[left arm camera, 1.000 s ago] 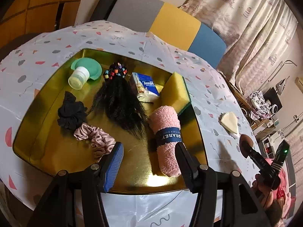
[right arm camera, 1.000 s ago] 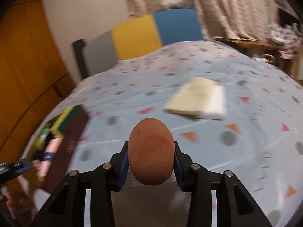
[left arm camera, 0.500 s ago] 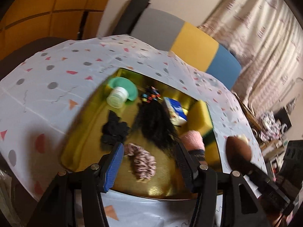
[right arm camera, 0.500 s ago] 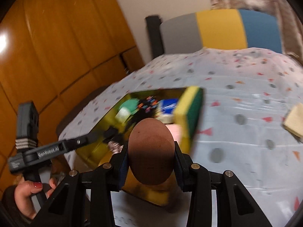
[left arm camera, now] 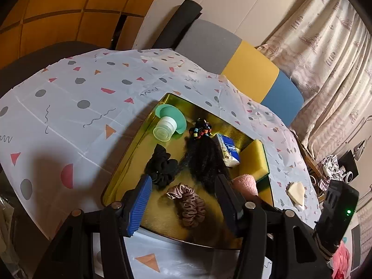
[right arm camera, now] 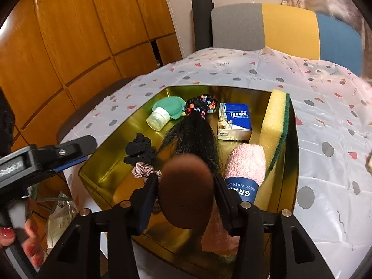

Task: Organize rigid objects
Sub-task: 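Carry the brown sponge into the gold tray and open the right tool, then move both tools toward the cream cloth and white sponge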

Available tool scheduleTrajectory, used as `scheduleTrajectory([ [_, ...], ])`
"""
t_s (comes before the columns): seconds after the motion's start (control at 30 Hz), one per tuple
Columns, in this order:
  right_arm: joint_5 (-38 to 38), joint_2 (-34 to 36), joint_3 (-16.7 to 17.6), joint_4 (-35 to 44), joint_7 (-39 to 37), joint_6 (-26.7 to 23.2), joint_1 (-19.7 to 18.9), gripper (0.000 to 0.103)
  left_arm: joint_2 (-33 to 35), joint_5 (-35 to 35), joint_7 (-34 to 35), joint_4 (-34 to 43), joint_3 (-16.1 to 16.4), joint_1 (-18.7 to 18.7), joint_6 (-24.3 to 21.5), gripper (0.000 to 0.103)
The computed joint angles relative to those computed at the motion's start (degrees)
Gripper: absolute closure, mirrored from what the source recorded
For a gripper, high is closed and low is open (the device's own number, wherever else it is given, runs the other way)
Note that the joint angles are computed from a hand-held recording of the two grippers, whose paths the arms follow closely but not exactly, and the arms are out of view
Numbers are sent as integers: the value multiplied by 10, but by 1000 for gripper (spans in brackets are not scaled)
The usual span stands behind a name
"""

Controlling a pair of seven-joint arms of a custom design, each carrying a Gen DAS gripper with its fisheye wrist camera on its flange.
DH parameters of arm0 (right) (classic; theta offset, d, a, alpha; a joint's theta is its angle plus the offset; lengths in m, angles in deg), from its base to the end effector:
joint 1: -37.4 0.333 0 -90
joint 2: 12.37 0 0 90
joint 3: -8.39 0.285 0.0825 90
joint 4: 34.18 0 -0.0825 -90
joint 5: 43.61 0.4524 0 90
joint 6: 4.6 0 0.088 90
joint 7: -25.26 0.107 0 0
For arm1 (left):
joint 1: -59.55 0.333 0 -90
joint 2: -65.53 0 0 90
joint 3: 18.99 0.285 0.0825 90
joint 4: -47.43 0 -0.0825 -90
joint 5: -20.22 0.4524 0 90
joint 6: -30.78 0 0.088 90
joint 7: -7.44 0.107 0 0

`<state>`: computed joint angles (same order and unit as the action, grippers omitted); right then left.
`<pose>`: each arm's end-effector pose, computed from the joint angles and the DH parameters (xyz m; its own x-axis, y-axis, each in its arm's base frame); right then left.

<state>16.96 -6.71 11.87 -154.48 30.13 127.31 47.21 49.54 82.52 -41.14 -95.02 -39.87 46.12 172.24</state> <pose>0.6087 0.1623 0.3211 0.8712 -0.4315 -0.2342 -0.4614 -0.5569 -0.6906 0.4369 -0.2926 0.3363 0.6453 -0.6142 0.4542 -0.2757 -0.7418 -0.6113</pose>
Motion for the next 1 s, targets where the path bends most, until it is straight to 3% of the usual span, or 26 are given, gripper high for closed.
scheduleTrajectory([
  [0.13,36,-17,-7,-12,-24,-12,-9,33,12,5,-3,7,1,0,8,46],
  [0.3,63,-31,-17,-22,-42,-15,-15,33,28,14,4,22,3,-4,13,46],
  [0.57,62,-14,-29,-3,-9,-19,-33,33,54,31,11,44,10,-13,26,46],
  [0.77,51,16,-32,30,33,15,-50,33,84,59,22,73,16,-21,43,46],
  [1.0,7,74,-30,84,101,56,-80,33,137,78,90,139,28,-41,55,46],
])
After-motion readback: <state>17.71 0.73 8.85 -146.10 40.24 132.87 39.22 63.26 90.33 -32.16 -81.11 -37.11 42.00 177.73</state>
